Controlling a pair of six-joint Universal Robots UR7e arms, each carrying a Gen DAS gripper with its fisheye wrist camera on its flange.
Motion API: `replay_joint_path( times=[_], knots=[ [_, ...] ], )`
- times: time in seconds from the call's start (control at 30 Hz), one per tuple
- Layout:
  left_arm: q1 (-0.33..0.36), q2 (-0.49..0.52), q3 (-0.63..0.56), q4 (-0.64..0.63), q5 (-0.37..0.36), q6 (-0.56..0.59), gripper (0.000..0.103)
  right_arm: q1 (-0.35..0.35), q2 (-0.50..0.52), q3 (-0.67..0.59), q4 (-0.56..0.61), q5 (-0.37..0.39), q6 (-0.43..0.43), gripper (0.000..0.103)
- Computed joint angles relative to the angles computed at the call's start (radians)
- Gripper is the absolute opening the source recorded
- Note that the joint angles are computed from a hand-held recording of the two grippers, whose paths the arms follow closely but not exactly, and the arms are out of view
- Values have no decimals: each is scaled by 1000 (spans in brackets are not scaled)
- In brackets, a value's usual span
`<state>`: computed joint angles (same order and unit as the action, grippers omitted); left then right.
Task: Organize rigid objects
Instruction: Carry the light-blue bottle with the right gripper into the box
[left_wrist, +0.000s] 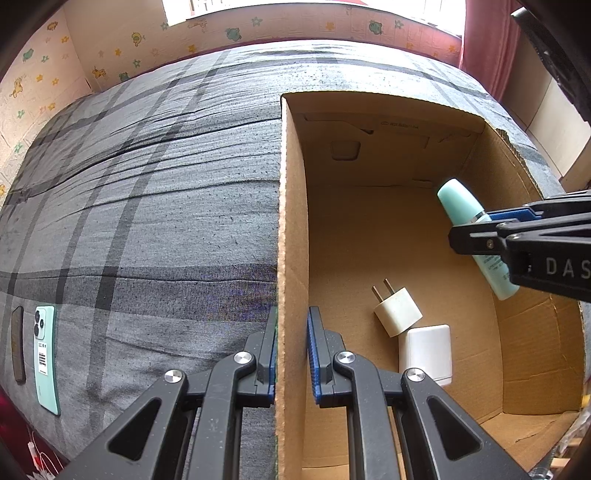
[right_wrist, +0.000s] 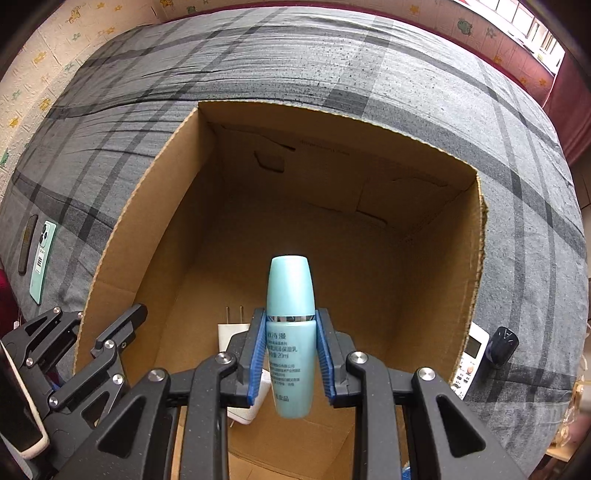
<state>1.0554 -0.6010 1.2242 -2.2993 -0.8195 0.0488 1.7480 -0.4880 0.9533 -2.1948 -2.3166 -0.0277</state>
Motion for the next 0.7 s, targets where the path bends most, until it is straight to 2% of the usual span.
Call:
replay_joint_path(
  times=[0.4, 0.7],
  knots=[
    [0, -5, 10, -12, -1, -1, 14, -28, 67, -81, 106, 32, 56, 27],
    [-3, -7, 17, -20, 4, 2, 14, -38, 84, -93, 107, 30, 48, 27]
  ],
)
